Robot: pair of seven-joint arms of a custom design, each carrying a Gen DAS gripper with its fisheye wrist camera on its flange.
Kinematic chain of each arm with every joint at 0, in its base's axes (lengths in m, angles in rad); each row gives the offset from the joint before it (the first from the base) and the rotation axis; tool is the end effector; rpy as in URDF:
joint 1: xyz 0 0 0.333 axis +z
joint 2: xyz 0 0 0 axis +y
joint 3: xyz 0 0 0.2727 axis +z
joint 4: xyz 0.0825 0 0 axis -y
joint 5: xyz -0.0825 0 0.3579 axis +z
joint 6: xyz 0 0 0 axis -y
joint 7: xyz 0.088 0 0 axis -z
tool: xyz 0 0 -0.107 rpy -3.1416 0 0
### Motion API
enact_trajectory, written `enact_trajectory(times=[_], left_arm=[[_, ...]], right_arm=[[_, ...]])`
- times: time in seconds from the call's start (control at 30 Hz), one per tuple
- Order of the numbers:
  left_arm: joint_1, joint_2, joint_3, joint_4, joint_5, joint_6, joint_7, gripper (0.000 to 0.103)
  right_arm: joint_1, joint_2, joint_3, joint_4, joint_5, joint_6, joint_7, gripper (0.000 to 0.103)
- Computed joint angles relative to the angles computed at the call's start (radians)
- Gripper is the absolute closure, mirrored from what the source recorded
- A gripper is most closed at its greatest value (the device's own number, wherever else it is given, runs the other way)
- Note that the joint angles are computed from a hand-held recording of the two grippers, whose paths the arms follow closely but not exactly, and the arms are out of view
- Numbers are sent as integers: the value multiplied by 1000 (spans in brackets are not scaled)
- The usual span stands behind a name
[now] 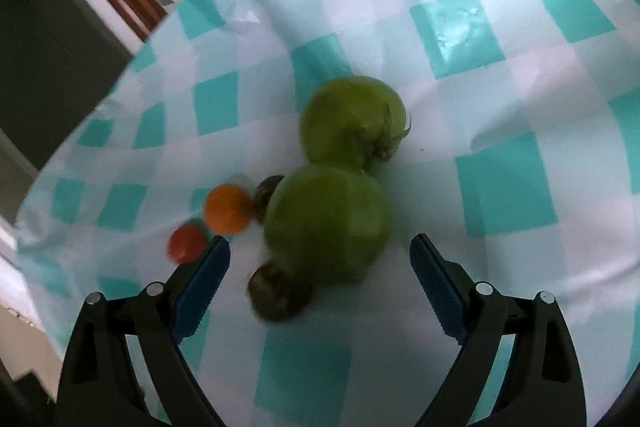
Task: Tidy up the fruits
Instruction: 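Return to the table and grasp a large green tomato with the right tool, then grasp a dark dried fruit with the left tool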
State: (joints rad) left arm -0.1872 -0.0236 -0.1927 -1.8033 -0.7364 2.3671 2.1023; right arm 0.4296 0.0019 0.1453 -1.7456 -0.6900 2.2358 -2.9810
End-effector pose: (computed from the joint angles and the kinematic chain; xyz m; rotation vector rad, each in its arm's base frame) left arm 0.5321 -0.2222 0.5765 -1.4221 2.4795 -1.2993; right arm 0.4963 0.2988 0.5774 -0.8476 2.2706 -0.5409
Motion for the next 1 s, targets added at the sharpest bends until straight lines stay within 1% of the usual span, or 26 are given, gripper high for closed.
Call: enact_trajectory(times=[0.07, 0.13, 0.17, 0.2, 0.27, 0.33, 0.37, 0.43, 0.53, 0.6, 0.63, 0.7, 0.77, 0.83, 0.93, 0.97, 1.0], left_arm=[[-1, -3, -1, -2, 0, 2, 10, 2], [-2, -2, -1, -1, 7, -1, 7, 2], [-3, -1, -1, 0, 9, -1, 5, 2], [-3, -1, -1, 0, 12, 0, 1, 2], [-3, -2, -1, -1, 15, 2, -4, 2], [-3, -3, -2, -2, 29, 5, -15, 2], [-4, -4, -2, -4, 34, 5, -18, 2], [-4, -3, -2, 0, 45, -10, -18, 2], [-7, 25, -7, 43, 93, -63, -27, 2], [-12, 61, -15, 90, 126, -88, -36, 2], [-18, 80, -21, 112, 155, -83, -55, 2], [-35, 120, -34, 158, 229, -64, -107, 2], [-58, 167, -47, 218, 307, -67, -139, 2], [-92, 222, -60, 283, 398, -54, -158, 2], [-141, 310, -77, 398, 480, -62, -173, 2], [-160, 341, -77, 440, 514, -71, -182, 2], [-185, 383, -77, 497, 554, -86, -188, 9]], right_arm=[[-2, 29, -4, 36, 23, -19, -41, 22], [13, 72, 0, 109, 31, -123, -100, 37], [19, 75, -3, 115, 30, -132, -115, 39], [22, 62, -6, 96, 32, -114, -116, 42], [27, 12, -7, 31, 14, -93, -62, 43], [20, -83, 0, -91, -7, -38, 32, 42], [15, -133, 12, -146, -21, -35, 75, 42], [6, -218, 49, -221, -41, -89, 114, 42], [-9, -332, 88, -326, -33, -129, 150, 42], [-21, -410, 99, -408, -12, -103, 186, 42], [-31, -453, 106, -456, -7, -77, 225, 42], [-54, -492, 119, -503, -4, -33, 270, 42], [-73, -498, 130, -511, -2, -11, 265, 42], [-83, -482, 142, -493, -2, -17, 232, 42], [-90, -472, 159, -477, -15, -27, 206, 42], [-92, -469, 162, -473, -17, -30, 203, 42], [-95, -462, 163, -466, -19, -33, 201, 42]])
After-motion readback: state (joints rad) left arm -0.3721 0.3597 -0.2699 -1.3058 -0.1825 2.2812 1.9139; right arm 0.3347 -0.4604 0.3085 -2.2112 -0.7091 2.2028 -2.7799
